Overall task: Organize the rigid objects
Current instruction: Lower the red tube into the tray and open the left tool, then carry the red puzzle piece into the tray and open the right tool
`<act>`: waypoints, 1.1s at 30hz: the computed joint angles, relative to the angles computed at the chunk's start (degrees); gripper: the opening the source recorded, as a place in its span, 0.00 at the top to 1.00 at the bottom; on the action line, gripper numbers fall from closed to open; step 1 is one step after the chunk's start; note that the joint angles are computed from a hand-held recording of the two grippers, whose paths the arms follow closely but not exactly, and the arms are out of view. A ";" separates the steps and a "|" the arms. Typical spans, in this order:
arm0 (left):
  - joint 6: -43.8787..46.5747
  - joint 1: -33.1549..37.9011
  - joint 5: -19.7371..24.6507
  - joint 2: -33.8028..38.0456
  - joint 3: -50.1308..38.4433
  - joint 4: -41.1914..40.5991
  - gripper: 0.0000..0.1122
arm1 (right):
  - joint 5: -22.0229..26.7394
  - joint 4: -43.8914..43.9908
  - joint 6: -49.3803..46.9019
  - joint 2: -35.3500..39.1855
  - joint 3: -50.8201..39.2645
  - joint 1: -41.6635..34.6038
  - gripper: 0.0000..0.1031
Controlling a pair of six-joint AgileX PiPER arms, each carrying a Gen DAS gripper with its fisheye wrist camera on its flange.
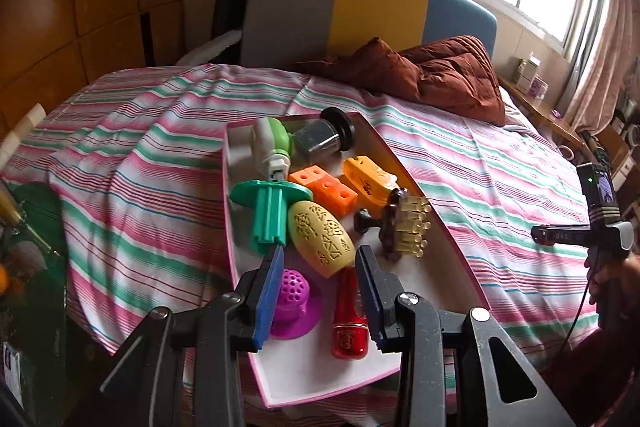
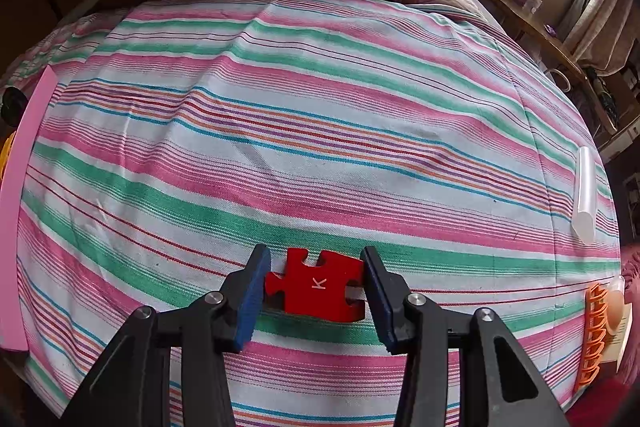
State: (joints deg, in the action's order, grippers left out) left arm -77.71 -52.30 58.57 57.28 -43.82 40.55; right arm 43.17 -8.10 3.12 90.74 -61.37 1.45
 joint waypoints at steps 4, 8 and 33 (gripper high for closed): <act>-1.29 -0.31 1.42 -0.58 0.68 0.06 0.66 | -0.40 -1.69 1.26 -0.47 0.71 1.04 0.55; -1.54 0.92 1.14 -1.82 1.89 -1.06 0.66 | -0.36 -2.86 2.05 -0.81 1.04 1.60 0.55; -4.94 -1.07 4.02 -4.72 4.21 -0.51 0.66 | 2.94 13.83 -4.88 -7.97 4.60 6.90 0.55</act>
State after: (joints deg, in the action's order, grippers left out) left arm -82.65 -53.38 62.60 52.57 -39.61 40.03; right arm 46.11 5.73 -1.75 82.77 -56.77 8.35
